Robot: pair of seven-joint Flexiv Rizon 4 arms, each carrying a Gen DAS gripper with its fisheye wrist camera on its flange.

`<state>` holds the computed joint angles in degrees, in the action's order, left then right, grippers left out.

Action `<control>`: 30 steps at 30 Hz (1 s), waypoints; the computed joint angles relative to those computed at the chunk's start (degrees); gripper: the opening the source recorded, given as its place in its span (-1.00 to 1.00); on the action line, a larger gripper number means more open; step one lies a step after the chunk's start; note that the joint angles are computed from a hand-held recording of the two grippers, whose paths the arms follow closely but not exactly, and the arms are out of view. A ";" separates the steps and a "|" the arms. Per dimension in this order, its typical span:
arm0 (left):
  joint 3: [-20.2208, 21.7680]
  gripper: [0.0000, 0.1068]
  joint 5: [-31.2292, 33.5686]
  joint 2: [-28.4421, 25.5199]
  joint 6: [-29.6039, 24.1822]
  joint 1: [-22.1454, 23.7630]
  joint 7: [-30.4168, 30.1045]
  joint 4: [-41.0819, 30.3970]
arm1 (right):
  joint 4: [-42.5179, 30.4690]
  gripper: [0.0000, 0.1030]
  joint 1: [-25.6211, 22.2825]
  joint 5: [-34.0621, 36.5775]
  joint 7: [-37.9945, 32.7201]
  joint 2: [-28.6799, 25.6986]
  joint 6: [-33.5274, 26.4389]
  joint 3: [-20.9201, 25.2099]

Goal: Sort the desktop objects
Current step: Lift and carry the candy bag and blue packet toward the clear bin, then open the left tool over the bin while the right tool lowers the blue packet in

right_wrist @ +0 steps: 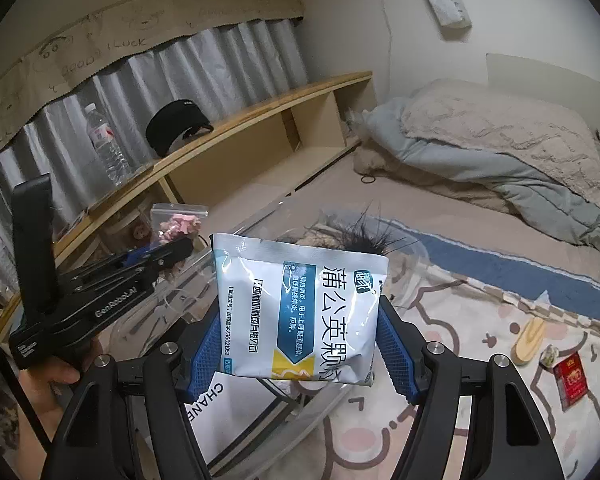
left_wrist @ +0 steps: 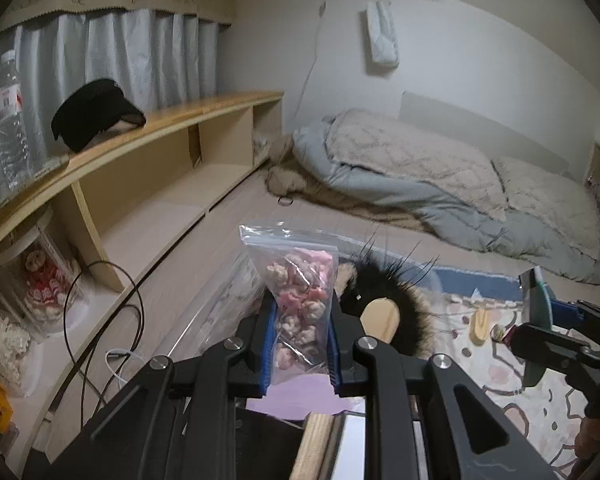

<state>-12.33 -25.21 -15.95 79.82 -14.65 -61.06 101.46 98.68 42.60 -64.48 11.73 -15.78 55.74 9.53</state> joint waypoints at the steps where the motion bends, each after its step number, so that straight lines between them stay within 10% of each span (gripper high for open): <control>1: 0.77 -0.60 0.91 -0.31 -0.55 -0.38 -0.85 -0.41 | -0.15 0.37 -0.07 0.14 -0.20 -0.25 0.25 -0.01; 10: 3.72 -0.59 6.49 -1.58 -2.72 -1.70 -5.87 -2.32 | -1.75 0.37 0.64 1.63 -1.91 -2.17 1.42 -0.79; 14: 4.22 -0.03 7.97 -1.69 -3.26 -1.48 -8.03 -2.36 | -2.07 0.37 0.71 2.28 -2.08 -2.73 2.42 -1.16; 30: -0.33 -0.03 -1.18 1.97 2.41 3.12 0.33 4.15 | -8.15 0.37 2.87 11.07 -3.82 -9.43 7.27 -4.00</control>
